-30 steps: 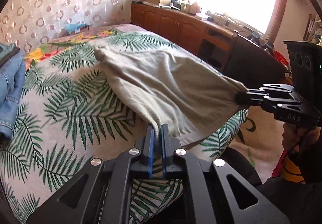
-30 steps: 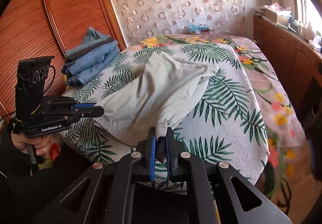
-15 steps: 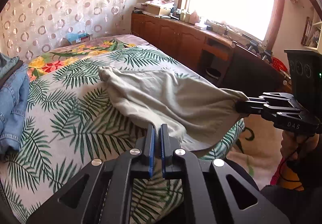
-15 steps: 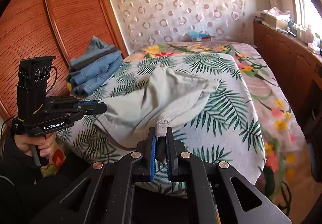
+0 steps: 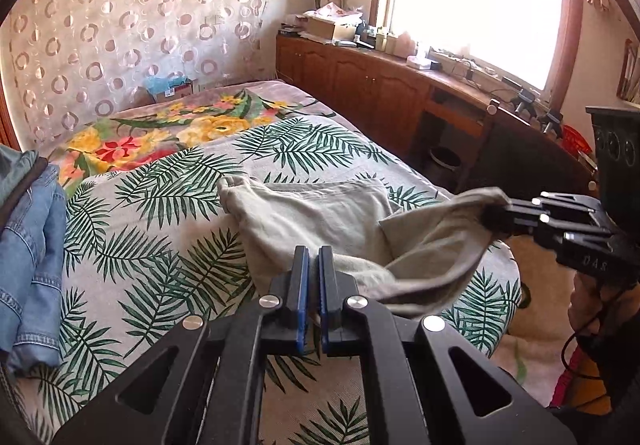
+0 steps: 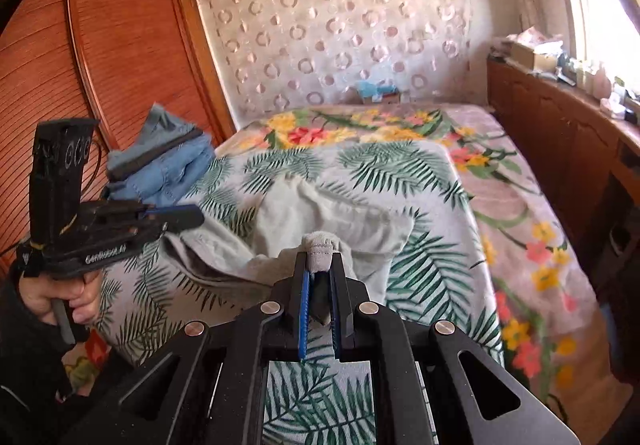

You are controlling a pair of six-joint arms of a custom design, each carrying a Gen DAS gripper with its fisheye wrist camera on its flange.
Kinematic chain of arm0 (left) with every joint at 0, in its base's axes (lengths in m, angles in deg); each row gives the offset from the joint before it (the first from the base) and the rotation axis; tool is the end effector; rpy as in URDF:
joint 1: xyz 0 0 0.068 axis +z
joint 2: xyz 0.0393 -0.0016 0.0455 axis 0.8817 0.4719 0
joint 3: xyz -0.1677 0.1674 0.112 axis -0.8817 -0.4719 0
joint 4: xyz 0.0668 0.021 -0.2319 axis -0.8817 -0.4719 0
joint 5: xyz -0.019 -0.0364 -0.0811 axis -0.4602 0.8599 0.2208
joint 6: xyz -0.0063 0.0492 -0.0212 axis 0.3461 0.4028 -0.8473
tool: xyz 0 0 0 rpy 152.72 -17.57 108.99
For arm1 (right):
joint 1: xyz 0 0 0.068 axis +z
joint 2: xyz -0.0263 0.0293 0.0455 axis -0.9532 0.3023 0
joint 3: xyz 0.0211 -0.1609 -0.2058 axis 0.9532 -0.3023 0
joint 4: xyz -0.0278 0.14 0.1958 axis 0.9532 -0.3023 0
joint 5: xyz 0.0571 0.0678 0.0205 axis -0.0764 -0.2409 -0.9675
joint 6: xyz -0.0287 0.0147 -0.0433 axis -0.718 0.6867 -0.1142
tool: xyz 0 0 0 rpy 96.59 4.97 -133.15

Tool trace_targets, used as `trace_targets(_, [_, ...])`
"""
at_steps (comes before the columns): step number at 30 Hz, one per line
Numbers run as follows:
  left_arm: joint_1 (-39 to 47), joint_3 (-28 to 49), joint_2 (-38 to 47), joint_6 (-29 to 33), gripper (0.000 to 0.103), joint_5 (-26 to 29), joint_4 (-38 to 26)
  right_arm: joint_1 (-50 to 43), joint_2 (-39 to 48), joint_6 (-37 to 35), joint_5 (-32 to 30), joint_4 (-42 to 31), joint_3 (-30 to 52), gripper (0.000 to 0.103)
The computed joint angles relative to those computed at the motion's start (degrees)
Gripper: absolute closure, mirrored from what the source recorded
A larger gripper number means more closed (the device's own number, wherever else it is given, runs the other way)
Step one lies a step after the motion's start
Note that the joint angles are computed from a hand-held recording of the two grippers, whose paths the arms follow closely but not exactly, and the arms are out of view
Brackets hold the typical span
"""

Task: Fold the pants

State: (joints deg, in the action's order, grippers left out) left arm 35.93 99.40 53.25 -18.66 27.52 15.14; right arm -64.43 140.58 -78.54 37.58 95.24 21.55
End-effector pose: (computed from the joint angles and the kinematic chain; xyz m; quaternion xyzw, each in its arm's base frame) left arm 0.2096 -0.1004 0.1383 0.1296 0.9023 -0.1054 0.3975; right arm 0.1925 0.0426 0.0954 -0.2072 0.8588 0.2038 0.4220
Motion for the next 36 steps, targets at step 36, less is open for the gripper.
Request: trace_targets(36, [-12.02, -14.54, -2.2, -9.4, 0.098, -3.55, 7.42, 6.34, 23.58, 5.13, 11.52, 7.34, 11.57, 0.082])
